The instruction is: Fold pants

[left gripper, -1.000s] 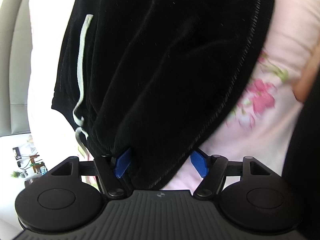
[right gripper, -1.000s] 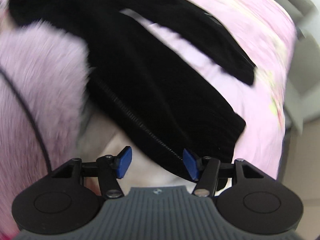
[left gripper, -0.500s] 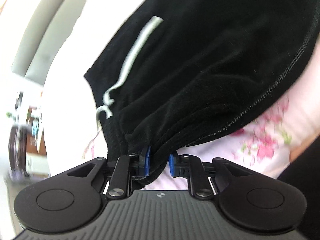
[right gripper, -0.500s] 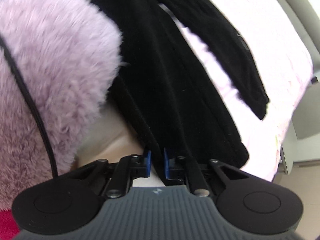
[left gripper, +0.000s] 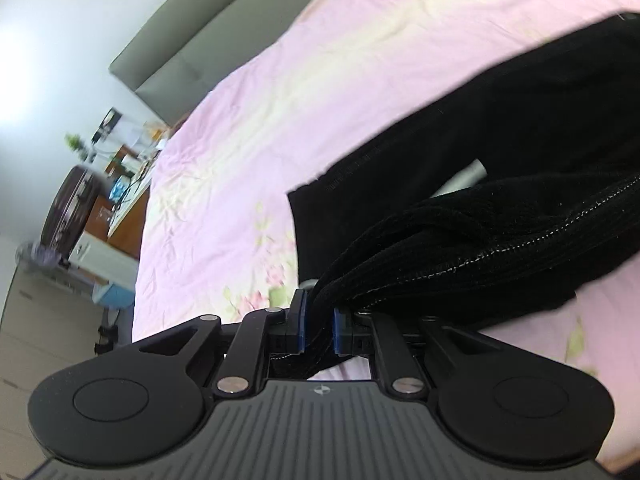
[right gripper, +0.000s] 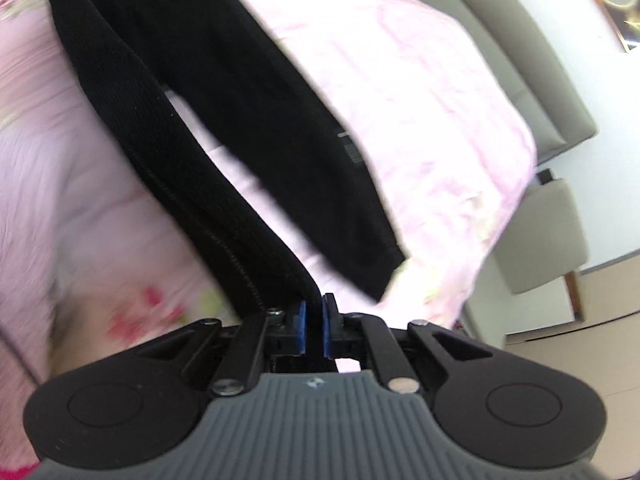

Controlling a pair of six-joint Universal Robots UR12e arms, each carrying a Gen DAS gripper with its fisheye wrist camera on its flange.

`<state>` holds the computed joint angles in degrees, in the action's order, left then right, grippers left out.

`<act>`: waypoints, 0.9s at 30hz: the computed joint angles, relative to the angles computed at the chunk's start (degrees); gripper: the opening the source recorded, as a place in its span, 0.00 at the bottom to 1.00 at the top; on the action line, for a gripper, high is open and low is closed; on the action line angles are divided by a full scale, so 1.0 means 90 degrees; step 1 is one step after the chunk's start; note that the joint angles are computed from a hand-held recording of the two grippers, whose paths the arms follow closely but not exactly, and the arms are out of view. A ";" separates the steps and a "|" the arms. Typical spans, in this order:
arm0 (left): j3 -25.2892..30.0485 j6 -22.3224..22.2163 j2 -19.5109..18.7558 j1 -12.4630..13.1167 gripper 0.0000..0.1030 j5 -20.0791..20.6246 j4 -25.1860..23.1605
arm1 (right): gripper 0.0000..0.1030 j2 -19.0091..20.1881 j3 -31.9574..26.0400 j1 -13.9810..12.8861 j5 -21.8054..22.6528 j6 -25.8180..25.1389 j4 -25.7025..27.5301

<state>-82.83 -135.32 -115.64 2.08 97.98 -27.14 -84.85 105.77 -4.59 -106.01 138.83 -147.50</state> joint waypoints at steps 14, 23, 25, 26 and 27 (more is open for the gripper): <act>0.2357 -0.0323 -0.1848 -0.0604 0.13 0.1468 -0.0412 | 0.00 0.2226 -0.2041 -0.0058 -0.0762 0.0633 -0.0040; 0.2797 -0.0480 -0.2380 -0.0645 0.13 0.1602 -0.0784 | 0.01 0.2963 -0.2557 -0.0155 -0.0658 0.0568 0.0428; 0.2866 -0.0644 -0.2386 -0.0639 0.13 0.1530 -0.0849 | 0.01 0.2985 -0.2563 -0.0156 -0.0665 0.0515 0.0431; 0.2827 -0.0753 -0.2330 -0.0621 0.13 0.1467 -0.0839 | 0.01 0.2986 -0.2559 -0.0145 -0.0685 0.0505 0.0389; 0.2762 -0.0822 -0.2256 -0.0612 0.12 0.1406 -0.0778 | 0.01 0.2964 -0.2542 -0.0140 -0.0703 0.0510 0.0324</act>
<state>-57.98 -142.71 -135.94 -3.43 110.64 -34.14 -58.17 82.89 -5.85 -112.34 143.42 -144.58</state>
